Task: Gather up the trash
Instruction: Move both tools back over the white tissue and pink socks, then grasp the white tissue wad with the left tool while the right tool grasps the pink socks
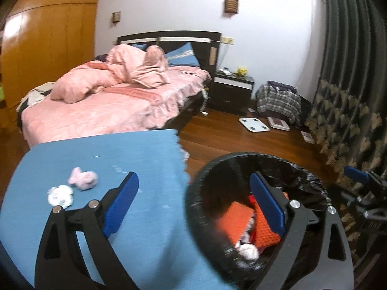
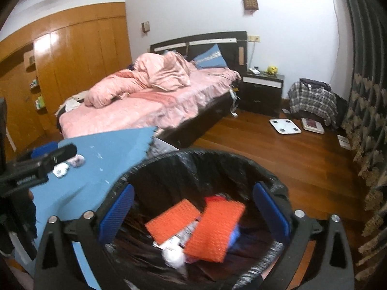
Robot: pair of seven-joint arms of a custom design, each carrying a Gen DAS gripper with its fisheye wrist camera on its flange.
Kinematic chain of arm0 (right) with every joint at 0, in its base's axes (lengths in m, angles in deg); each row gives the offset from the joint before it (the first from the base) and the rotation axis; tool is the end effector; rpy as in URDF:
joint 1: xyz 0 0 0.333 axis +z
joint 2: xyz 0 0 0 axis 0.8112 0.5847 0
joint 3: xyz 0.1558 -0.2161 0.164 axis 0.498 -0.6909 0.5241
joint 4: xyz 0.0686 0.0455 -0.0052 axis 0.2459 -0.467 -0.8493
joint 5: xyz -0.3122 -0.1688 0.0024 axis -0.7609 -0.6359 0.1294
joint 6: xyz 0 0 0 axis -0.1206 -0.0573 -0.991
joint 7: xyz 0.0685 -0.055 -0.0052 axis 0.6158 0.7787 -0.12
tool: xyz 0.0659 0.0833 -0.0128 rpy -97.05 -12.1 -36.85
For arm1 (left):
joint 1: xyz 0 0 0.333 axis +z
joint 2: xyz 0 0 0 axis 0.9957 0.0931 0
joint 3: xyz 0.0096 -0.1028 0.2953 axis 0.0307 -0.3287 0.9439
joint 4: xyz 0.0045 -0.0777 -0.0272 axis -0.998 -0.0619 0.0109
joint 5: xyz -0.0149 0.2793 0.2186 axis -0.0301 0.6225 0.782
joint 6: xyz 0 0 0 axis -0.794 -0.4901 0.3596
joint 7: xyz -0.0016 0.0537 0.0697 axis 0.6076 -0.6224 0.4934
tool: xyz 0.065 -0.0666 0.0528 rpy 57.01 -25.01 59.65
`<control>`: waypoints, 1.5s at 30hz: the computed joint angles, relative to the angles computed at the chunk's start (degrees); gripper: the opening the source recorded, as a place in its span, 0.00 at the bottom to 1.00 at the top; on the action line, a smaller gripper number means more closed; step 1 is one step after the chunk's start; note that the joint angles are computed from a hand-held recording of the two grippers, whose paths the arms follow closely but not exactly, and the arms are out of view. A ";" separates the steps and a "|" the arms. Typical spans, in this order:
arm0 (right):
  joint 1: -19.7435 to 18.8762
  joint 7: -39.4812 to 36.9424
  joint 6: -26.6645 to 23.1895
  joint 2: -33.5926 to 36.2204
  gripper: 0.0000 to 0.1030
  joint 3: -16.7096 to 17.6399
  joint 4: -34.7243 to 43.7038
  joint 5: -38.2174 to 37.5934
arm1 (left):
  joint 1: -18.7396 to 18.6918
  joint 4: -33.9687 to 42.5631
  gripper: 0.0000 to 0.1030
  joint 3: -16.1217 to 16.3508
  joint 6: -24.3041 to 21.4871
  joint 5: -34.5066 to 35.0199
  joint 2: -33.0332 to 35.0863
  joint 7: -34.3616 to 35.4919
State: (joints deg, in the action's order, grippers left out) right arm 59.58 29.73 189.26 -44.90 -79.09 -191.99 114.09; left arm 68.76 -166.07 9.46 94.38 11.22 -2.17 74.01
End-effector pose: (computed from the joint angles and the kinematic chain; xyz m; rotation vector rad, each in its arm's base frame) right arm 0.5927 0.0371 0.4495 -1.6654 1.4714 -0.6530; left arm 0.6030 -0.1650 0.4688 -1.6002 1.7175 -1.0173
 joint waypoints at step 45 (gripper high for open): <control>15.54 54.19 -7.36 29.21 0.94 -2.68 33.87 -55.74 | 22.11 6.03 0.88 -5.57 -10.23 -12.91 11.15 10.44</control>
